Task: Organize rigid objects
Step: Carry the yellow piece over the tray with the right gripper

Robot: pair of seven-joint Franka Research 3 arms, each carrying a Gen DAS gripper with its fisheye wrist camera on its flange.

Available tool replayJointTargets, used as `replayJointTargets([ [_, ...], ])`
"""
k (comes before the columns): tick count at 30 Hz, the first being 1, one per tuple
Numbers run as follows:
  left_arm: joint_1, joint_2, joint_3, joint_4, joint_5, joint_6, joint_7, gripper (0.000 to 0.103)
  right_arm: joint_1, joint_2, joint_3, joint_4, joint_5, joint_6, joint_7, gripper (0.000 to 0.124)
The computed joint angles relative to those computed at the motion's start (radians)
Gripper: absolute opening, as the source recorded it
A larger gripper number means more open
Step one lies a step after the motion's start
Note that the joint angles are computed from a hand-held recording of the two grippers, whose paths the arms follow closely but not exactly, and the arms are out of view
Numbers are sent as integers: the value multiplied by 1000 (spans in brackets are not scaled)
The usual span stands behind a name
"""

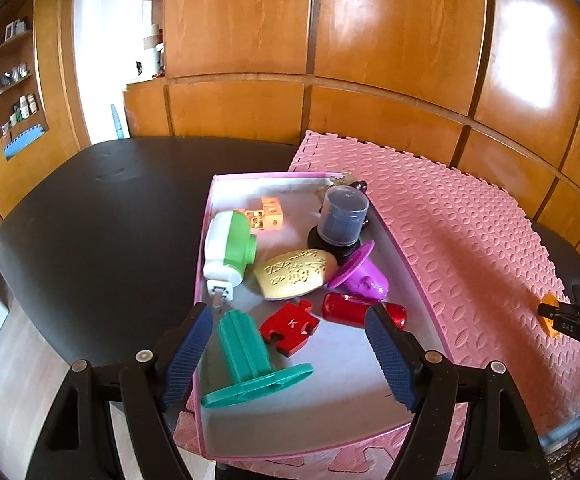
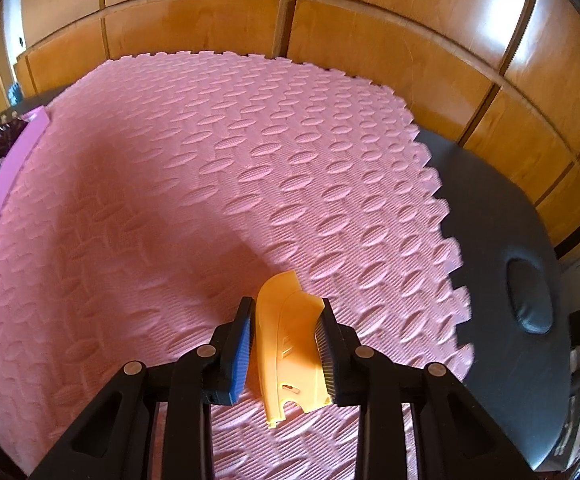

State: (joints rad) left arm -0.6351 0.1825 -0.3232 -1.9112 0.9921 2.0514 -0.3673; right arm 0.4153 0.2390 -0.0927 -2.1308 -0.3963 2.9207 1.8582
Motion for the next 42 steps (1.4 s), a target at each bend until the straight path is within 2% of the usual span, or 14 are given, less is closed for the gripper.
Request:
replayJointTargets([
  [1,0,-5,0,-8,0,2,-7,79,8,-2,-6,-1,-11,-4,12,29],
  [2,1,-10,0,-14,0,2,-13,79,-8,-6,16,-5,23,-7,-15,29],
  [4,-1,-24,-2,-29,4,-8,-39,79,-79,-13,111,-11,201,-20,-166,29],
  [7,4,-50,-7,-53,8,-28,-73,79,-76,-28,143,-26,287,-14,-237,29],
  [10,14,-86,-16,-88,3,-52,-107,79,-108,-50,238,-39,484,10,-417,29],
  [14,31,-132,-31,-134,-18,-85,-146,79,-159,-75,397,-21,823,9,-743,29],
  [16,41,-158,-40,-162,-35,-97,-166,79,-163,-80,458,2,970,-11,-895,29],
  [20,57,-189,-55,-199,-61,-110,-191,79,-117,-68,494,51,1100,-69,-1043,29],
  [24,68,-207,-66,-226,-77,-110,-215,79,-31,-24,471,106,1082,-124,-1039,29],
  [28,78,-218,-69,-245,-82,-94,-225,79,95,37,387,160,943,-149,-916,29],
  [33,88,-221,-70,-263,-89,-69,-233,79,187,96,307,208,776,-163,-755,29],
  [36,91,-220,-70,-267,-93,-62,-233,79,182,122,312,230,751,-199,-721,30],
  [38,93,-218,-69,-270,-97,-56,-236,79,184,120,315,210,735,-155,-723,31],
  [42,92,-204,-70,-260,-101,-58,-229,79,178,122,324,205,724,-141,-717,34],
])
